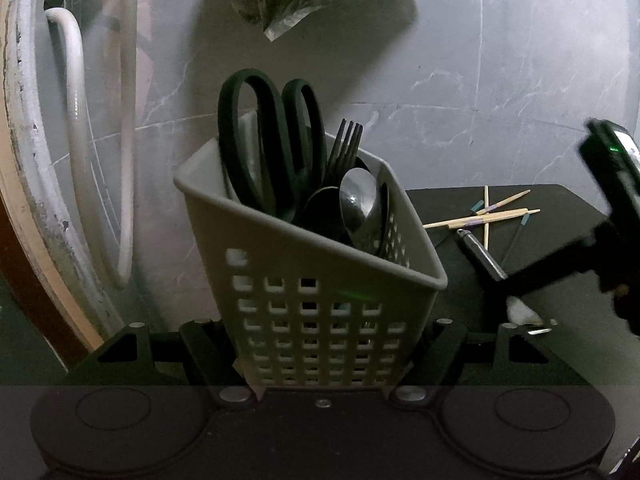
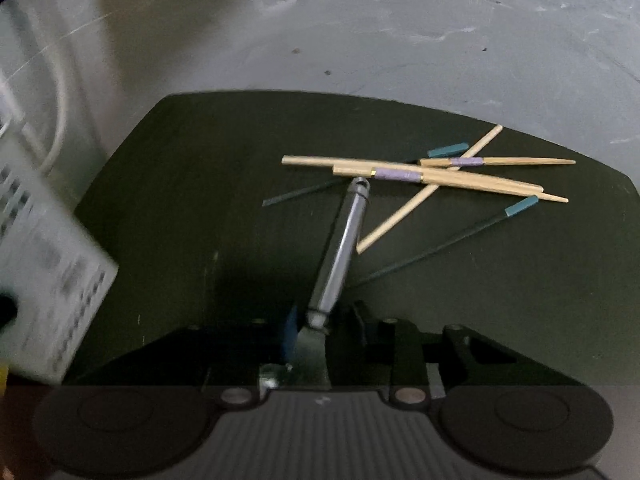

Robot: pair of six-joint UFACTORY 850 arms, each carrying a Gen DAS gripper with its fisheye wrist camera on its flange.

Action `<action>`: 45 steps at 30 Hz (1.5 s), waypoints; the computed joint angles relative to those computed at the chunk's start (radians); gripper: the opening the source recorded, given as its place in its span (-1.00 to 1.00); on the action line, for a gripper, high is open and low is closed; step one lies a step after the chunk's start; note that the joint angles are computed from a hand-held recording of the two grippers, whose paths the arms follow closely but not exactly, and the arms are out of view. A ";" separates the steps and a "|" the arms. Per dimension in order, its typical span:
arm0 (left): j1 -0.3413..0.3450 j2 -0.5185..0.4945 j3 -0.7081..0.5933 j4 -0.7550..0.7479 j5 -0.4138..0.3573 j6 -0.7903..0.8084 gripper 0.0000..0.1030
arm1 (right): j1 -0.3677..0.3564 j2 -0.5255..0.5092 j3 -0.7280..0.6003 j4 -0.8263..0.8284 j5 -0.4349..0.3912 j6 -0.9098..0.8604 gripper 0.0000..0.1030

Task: Organize utensils
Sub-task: 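Grasp the silver cylindrical tool with the right tool and lift it, then carry the silver tool over the basket and drop it inside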

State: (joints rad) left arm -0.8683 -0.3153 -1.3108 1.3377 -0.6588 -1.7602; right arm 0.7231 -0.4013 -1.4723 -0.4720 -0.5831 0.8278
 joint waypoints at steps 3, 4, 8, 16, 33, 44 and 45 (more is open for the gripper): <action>0.000 -0.007 -0.010 -0.011 -0.006 0.011 0.48 | -0.009 0.033 0.041 0.065 0.020 -0.136 -0.59; -0.001 -0.010 -0.013 -0.013 -0.008 0.013 0.48 | -0.013 0.038 0.046 0.083 0.018 -0.185 -0.59; -0.001 -0.015 -0.020 -0.017 -0.012 0.016 0.48 | -0.032 0.050 0.048 0.175 0.020 -0.306 -0.51; -0.002 -0.020 -0.023 -0.015 -0.017 0.015 0.49 | -0.040 -0.037 -0.073 0.174 0.025 -0.375 -0.45; -0.006 -0.015 -0.014 -0.004 -0.021 -0.006 0.48 | -0.052 -0.125 -0.198 0.227 -0.055 -0.404 -0.62; -0.005 -0.013 -0.010 0.003 -0.020 -0.009 0.48 | -0.043 0.018 -0.054 0.184 0.121 -0.319 -0.62; -0.005 -0.014 -0.011 0.004 -0.020 -0.009 0.48 | -0.043 0.032 -0.040 0.171 0.141 -0.301 -0.62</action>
